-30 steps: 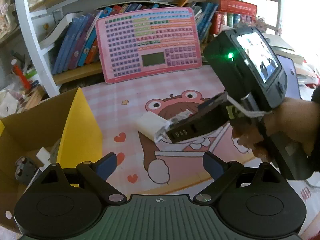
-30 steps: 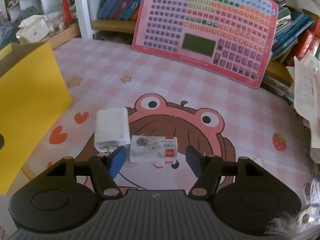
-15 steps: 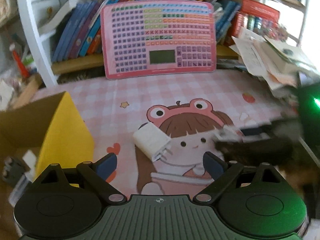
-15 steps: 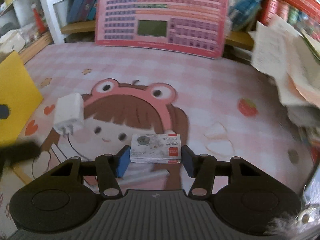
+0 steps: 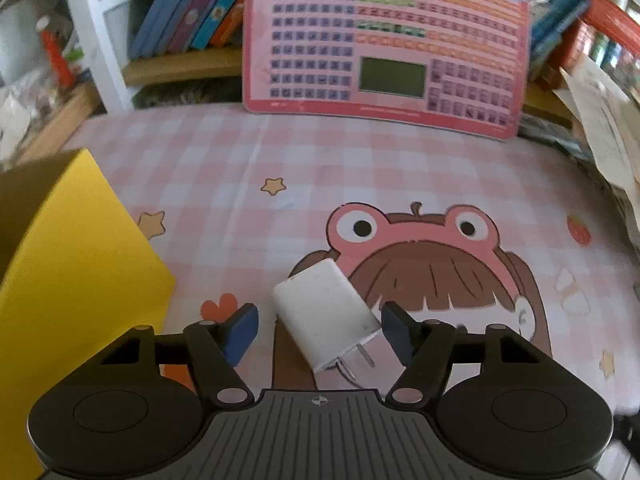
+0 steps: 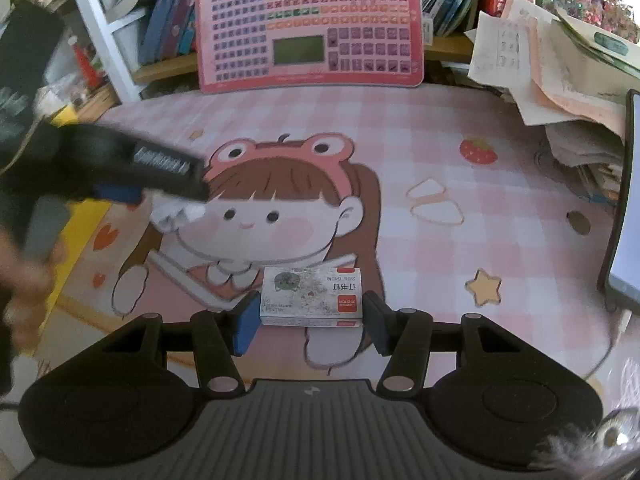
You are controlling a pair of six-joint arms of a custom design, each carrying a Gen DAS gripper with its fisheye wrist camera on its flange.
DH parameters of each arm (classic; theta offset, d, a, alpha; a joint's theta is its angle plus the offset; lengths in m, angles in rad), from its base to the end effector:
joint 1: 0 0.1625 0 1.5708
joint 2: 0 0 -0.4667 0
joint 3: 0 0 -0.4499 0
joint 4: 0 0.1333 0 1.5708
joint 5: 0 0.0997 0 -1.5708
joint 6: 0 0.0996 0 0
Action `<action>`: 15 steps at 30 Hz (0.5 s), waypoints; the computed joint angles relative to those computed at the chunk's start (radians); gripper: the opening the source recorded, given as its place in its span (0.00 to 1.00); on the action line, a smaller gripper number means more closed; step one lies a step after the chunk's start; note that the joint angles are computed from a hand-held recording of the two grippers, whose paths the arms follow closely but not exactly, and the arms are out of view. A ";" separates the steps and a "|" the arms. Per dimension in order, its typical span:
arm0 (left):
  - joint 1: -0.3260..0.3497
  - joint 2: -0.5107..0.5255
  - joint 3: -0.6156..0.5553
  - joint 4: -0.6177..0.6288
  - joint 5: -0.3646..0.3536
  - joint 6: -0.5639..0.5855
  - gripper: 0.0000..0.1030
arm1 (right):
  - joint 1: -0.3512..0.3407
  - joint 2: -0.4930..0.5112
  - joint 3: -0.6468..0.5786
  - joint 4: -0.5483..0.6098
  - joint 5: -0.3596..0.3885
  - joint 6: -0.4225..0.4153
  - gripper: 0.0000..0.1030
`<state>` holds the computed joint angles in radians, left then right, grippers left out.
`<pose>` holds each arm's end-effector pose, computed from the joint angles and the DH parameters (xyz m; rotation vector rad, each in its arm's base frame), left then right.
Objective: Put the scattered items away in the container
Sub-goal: 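Lift and carry the card box and charger over the yellow box with both tools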
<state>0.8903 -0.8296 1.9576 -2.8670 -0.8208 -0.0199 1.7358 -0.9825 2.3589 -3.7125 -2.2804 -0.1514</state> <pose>-0.2327 -0.6072 0.0451 0.7153 2.3361 -0.5231 0.1447 -0.4525 0.1239 0.0235 -2.3117 0.9260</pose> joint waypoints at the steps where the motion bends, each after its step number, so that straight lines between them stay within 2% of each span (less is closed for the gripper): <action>1: 0.003 0.002 -0.004 0.001 -0.004 -0.001 0.61 | 0.003 0.002 0.004 0.000 -0.002 0.002 0.51; 5: 0.015 0.003 0.000 -0.013 -0.023 0.018 0.56 | 0.017 0.014 0.016 -0.017 -0.018 0.002 0.51; 9: 0.017 -0.022 0.015 -0.001 -0.053 0.023 0.47 | 0.030 0.010 0.023 -0.007 -0.034 0.008 0.51; 15: -0.003 -0.091 0.093 -0.095 -0.108 0.119 0.46 | 0.052 0.002 0.033 -0.006 -0.055 0.022 0.51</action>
